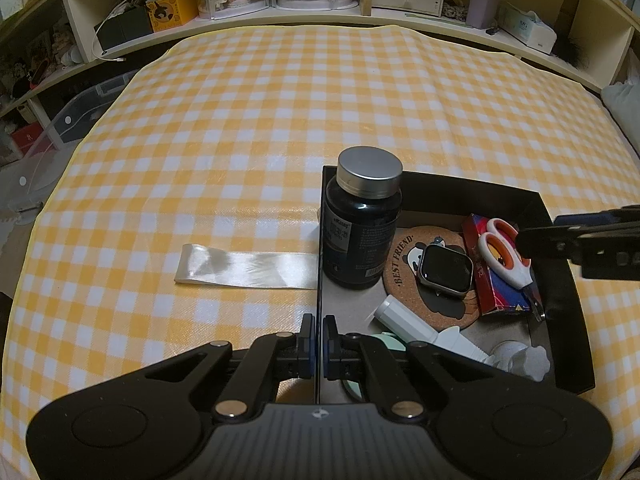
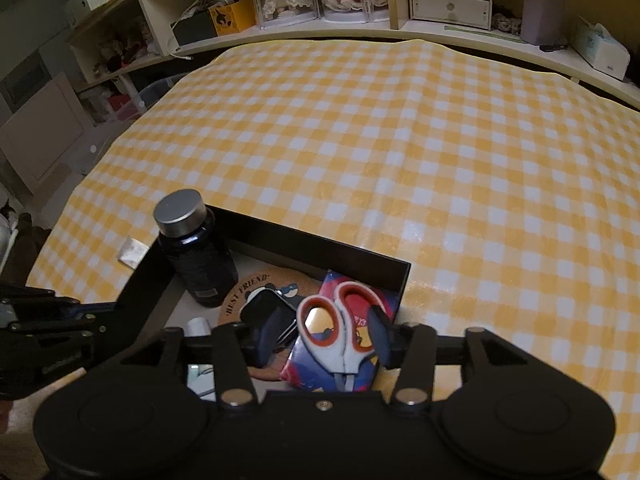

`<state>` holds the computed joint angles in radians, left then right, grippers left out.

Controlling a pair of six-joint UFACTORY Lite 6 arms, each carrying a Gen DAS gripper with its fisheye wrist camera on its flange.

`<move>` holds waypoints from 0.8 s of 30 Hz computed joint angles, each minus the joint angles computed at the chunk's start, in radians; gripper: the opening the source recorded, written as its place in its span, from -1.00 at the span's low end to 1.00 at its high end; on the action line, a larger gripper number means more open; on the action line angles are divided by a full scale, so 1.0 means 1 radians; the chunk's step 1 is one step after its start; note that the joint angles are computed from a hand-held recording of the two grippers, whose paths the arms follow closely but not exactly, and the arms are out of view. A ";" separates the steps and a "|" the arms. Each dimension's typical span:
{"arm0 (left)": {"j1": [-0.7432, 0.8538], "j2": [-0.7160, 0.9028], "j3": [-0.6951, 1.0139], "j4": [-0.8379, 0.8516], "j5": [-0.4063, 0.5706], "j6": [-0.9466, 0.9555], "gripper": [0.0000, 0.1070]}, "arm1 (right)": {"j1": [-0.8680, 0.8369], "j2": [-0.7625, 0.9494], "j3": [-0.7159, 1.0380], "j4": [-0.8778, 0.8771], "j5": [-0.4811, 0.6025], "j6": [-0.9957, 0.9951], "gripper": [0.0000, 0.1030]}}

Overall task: Organize rigid objects
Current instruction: 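Open the right gripper and lift it away from the box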

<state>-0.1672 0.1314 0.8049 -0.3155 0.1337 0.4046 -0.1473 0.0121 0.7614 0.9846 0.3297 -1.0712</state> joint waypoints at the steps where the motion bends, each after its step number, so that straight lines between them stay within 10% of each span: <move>1: 0.000 0.003 0.003 0.001 0.000 0.000 -0.94 | -0.003 -0.012 -0.004 -0.002 0.008 0.005 0.09; 9: 0.001 0.003 0.004 -0.001 0.001 0.002 -0.94 | -0.041 -0.194 -0.067 -0.116 0.063 0.134 0.69; 24: -0.001 -0.009 -0.005 0.019 0.004 -0.024 -0.93 | -0.116 -0.660 -0.233 -0.373 0.220 0.402 0.97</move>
